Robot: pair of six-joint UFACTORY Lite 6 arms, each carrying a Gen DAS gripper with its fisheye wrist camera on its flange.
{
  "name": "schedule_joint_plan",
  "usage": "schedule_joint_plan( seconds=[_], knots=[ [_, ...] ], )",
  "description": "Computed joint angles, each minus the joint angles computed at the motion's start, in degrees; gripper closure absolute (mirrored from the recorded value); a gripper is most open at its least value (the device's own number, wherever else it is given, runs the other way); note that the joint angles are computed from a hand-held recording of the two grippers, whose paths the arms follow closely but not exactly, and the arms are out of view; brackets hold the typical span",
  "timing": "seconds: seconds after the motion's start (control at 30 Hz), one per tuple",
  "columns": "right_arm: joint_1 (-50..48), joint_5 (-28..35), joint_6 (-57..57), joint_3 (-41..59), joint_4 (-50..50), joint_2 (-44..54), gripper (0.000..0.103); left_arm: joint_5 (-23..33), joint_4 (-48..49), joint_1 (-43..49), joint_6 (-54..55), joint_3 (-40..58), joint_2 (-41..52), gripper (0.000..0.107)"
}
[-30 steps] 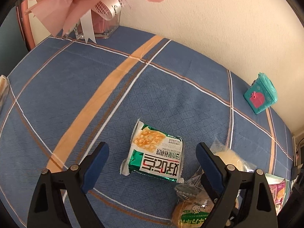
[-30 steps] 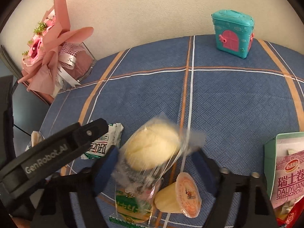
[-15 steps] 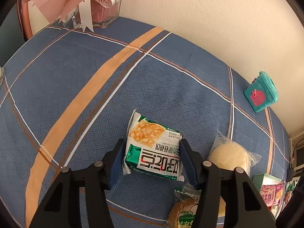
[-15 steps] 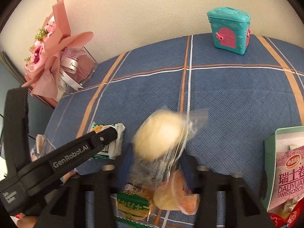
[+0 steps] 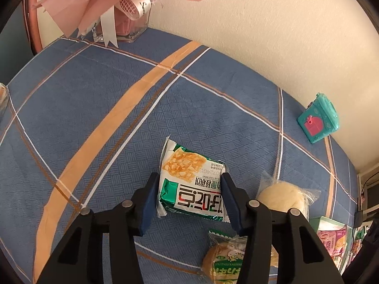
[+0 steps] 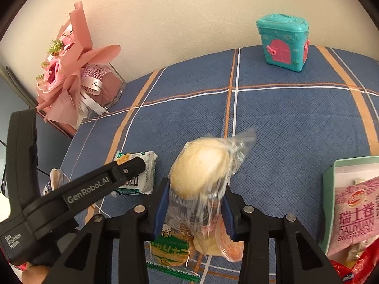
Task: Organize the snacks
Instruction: 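Grasp the green-white cracker pack with left tool while right tool grasps bagged white bun, then carry both packs over the tray and open both tools to drop them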
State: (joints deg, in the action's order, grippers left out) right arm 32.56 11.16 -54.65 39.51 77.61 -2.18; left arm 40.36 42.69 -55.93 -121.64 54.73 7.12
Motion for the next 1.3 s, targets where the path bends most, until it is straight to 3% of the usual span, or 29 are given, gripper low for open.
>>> schedule_joint_plan(
  seconds=[0.47,0.7,1.3],
  knots=[
    [1.3,5.0,51.3,-3.7,-49.5,-17.2,0.061,13.5,-4.3,-7.8,1.9,8.5,-2.1,0.054],
    [-1.8,12.3,55.4,-6.4,-54.5,-27.6,0.061,20.8,-4.9,-12.6,3.3,17.6,2.3,0.054],
    [-17.9,33.9,47.0,-12.0,-49.9,-50.6,0.061,33.8,-4.8,-24.5,1.1,34.4,12.6,0.054]
  ],
)
